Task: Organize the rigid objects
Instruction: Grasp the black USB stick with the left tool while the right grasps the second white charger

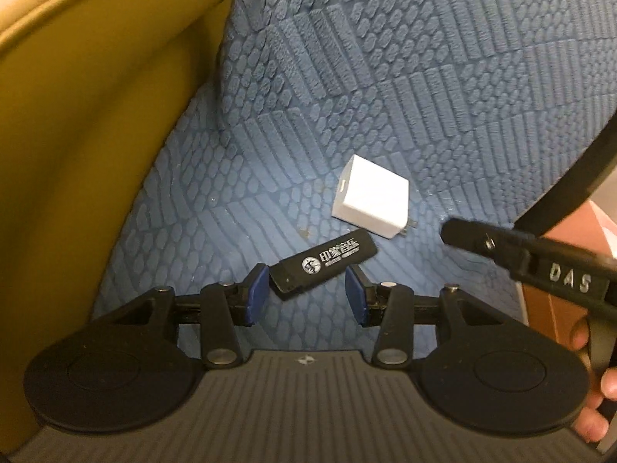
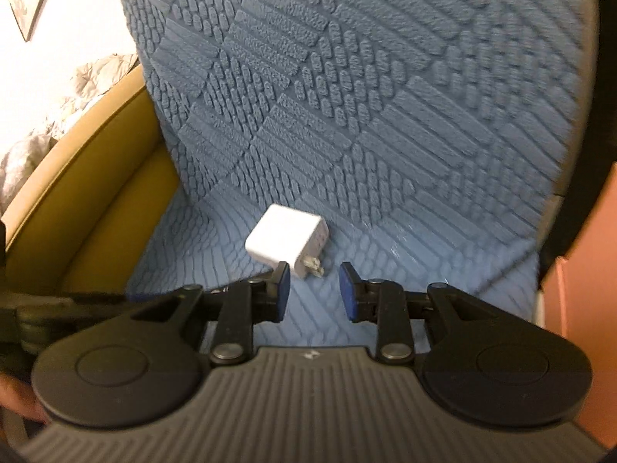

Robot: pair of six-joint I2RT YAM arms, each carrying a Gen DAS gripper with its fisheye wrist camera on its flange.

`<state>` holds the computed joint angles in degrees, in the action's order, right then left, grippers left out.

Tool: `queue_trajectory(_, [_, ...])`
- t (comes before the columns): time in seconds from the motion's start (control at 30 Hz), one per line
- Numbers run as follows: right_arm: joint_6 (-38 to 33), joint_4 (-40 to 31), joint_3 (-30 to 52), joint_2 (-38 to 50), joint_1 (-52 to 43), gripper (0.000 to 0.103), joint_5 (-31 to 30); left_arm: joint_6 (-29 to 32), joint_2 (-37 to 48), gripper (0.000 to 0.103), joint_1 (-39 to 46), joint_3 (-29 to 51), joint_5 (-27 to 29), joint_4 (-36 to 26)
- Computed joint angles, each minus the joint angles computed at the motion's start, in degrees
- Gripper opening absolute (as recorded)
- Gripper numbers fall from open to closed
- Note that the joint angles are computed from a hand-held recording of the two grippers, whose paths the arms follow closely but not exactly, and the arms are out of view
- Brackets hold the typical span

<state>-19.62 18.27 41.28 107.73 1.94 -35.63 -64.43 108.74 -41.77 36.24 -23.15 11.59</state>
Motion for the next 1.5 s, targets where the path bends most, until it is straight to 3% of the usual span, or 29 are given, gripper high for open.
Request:
queue_trajectory(0.13, [1.52,-1.39,4.22,3.16,2.70,0.047,0.31,2.02,1.42,0.053,0.66,2.00,0.01,-1.41])
queue_trajectory(0.2, [1.91,-1.06,5.47,4.53,3.68,0.061,0.63,2.29,1.51,0.054,0.83,2.08,0.19,-1.26])
queue_trajectory(0.27, [2.01,-1.29,6.89,5.92,4.68,0.068,1.40,2.36,1.43,0.055,0.91,2.02,0.33,-1.24])
queue_trajectory(0.43, [1.49,-4.62,10.42,8.98,6.45,0.068,1.31,2.06,1.50,0.060,0.83,2.36,0.27,-1.82])
queue_trajectory(0.83, [2.03,2.80,10.44,13.26,12.02,0.069,8.56,0.94,1.60,0.064,0.48,2.83,-0.08,-3.06])
queue_trajectory(0.9, [3.04,2.97,10.97,13.77,12.50,0.065,9.23,0.64,2.06,0.064,-0.02,3.72,-0.66,-4.42])
queue_trajectory(1.07, [2.38,-0.85,11.03,11.54,10.17,0.064,8.09,-0.18,0.98,0.064,0.02,2.44,-0.50,-4.12])
queue_trajectory(1.33, [-1.30,0.12,6.45,7.49,7.32,0.064,11.89,-3.34,0.46,0.065,-0.25,0.04,-1.02,-1.76])
queue_trajectory(1.5, [-4.03,-1.06,4.67,5.93,2.70,0.064,10.80,-6.36,-0.19,0.065,-1.26,-1.22,-2.27,-0.73])
